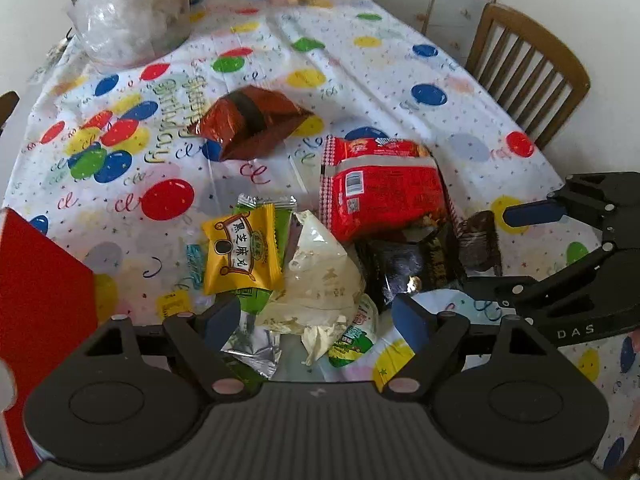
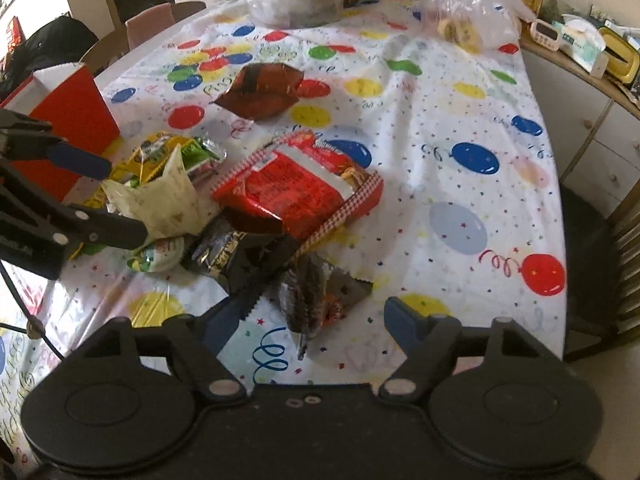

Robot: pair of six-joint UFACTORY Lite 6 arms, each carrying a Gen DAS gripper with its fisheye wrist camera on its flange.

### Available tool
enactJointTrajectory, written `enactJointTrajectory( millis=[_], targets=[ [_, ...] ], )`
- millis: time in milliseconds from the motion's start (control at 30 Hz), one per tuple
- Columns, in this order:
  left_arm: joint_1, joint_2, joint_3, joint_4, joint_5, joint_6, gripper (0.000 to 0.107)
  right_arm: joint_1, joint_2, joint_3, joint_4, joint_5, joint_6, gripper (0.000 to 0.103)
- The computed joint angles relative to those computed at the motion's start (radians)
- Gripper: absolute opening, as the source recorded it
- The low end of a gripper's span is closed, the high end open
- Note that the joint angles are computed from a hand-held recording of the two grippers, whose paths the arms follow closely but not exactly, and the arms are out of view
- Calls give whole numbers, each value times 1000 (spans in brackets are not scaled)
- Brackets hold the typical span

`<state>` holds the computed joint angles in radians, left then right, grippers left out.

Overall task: Organize snacks
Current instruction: 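Withdraw both tools from the box back toward the snack pile, then grasp the cream crinkled packet with left tool while right tool grasps dark chocolate packet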

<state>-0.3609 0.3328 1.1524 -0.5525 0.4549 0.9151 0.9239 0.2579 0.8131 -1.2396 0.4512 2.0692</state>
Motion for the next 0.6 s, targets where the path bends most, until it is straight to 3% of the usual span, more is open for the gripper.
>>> enactJointTrajectory(
  millis=[200,300,367,600],
  targets=[
    [-25,58,48,39,0,-47,83,-34,32,4,-83,-37,70,66],
    [-34,85,75,83,-2,-100,81,-48,38,-1,-121,-51,108,57],
    [-35,100,89,110,2,-132,71,-51,38,-8,-142,-54,131,51],
    [-31,85,75,94,0,-121,53,-46,12,-39,-198,-53,215,39]
  ],
)
